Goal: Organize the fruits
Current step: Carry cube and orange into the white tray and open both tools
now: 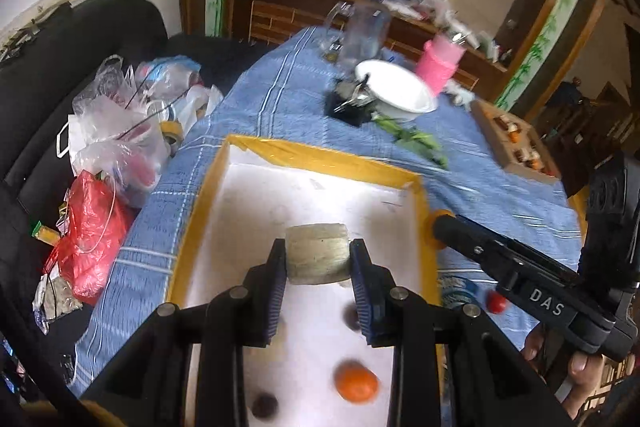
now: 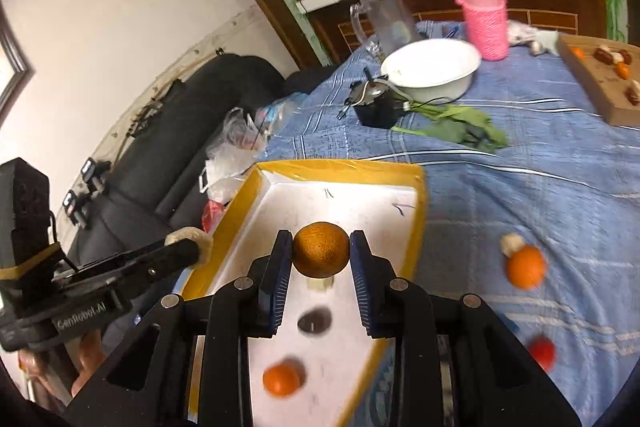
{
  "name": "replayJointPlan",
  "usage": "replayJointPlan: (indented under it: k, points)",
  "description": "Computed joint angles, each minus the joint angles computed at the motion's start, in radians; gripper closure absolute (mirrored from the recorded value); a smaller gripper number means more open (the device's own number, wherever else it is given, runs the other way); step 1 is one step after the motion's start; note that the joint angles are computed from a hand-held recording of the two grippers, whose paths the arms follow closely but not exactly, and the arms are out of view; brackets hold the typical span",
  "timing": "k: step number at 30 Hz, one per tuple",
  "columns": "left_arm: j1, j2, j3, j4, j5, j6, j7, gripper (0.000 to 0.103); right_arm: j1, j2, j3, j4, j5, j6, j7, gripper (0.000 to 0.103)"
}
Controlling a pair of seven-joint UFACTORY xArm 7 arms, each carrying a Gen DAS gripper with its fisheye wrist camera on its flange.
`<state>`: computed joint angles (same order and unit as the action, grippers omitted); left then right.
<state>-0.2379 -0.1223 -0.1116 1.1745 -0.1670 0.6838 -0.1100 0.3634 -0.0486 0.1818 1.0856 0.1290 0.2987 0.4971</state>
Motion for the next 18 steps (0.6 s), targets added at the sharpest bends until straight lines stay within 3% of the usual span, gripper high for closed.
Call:
replayJointPlan:
  k: [3, 6, 14, 18]
  points:
    - [0.005, 0.080, -0.002, 0.055, 0.030, 0.025, -0.013, 0.070, 0.014, 0.100, -0.023, 0.070, -0.034, 0.021, 0.033, 0.076]
    - [0.004, 0.150, -0.005, 0.106, 0.051, 0.051, -0.020, 0.070, -0.006, 0.154, -0.001, 0.092, 0.004, 0.017, 0.006, 0.076]
    - [-0.002, 0.258, -0.004, 0.195, 0.109, 0.099, -0.025, 0.070, 0.036, 0.196, -0.045, 0.150, -0.233, 0.132, 0.157, 0.075]
    - [-0.006, 0.290, -0.006, 0.224, 0.115, 0.124, -0.022, 0.069, 0.042, 0.212, -0.045, 0.174, -0.294, 0.165, 0.168, 0.075]
